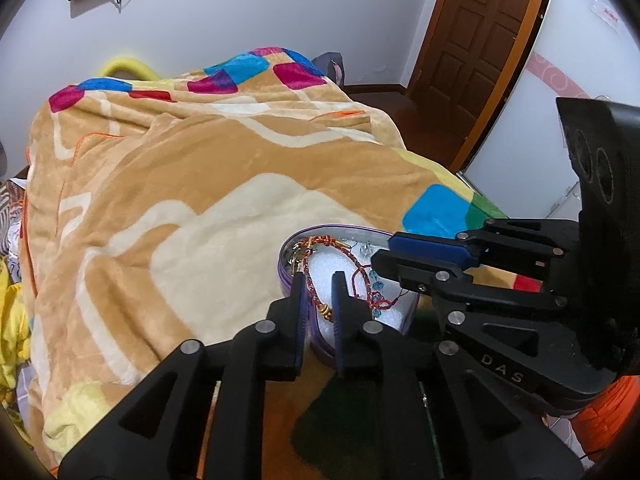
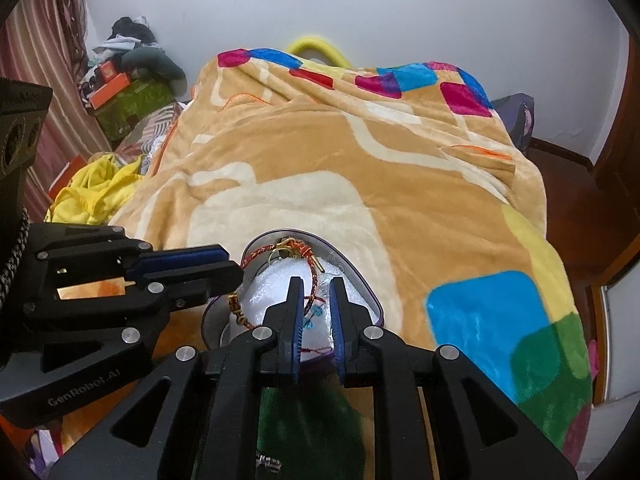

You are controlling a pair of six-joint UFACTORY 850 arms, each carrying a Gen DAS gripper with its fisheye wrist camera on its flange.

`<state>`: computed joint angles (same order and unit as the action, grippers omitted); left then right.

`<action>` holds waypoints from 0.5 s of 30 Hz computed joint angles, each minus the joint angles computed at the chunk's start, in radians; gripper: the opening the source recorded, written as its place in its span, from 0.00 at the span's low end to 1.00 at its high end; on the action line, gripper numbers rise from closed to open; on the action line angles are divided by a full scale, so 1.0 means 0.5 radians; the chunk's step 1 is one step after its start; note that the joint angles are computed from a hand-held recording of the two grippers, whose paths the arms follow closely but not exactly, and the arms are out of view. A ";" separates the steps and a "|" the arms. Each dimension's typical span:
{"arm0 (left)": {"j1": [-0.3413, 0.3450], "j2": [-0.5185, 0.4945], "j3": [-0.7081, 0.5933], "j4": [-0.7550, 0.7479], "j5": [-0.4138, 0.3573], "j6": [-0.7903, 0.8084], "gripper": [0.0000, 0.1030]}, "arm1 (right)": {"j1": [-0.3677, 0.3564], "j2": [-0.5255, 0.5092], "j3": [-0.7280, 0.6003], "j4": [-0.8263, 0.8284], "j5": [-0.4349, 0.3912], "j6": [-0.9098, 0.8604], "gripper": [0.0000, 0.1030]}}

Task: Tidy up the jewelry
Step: 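Carry the bracelet into the tin with the left tool while the right tool drops the charm in, then grasp the silver heart pendant with the left tool while the right tool grasps the small silver ring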

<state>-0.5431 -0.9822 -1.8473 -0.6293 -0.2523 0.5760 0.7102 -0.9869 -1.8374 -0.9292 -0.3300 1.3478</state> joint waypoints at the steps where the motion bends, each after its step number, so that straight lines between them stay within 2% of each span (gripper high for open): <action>1: -0.001 0.018 0.023 -0.014 0.015 0.016 0.14 | 0.006 0.008 0.009 -0.038 -0.015 0.035 0.15; 8: -0.010 0.174 0.224 -0.198 0.138 0.214 0.16 | 0.045 0.117 0.137 -0.334 -0.073 0.340 0.27; 11: -0.014 0.237 0.305 -0.333 0.194 0.338 0.23 | 0.067 0.167 0.195 -0.466 -0.110 0.474 0.29; 13: -0.017 0.278 0.359 -0.446 0.235 0.440 0.31 | 0.080 0.202 0.236 -0.542 -0.124 0.557 0.29; 15: -0.019 0.328 0.426 -0.672 0.275 0.650 0.34 | 0.096 0.235 0.275 -0.615 -0.152 0.635 0.29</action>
<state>-0.5524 -0.8179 -1.6345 -0.9652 -0.1146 0.9009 0.7580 -0.8696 -1.6999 -1.2367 -0.4059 1.6653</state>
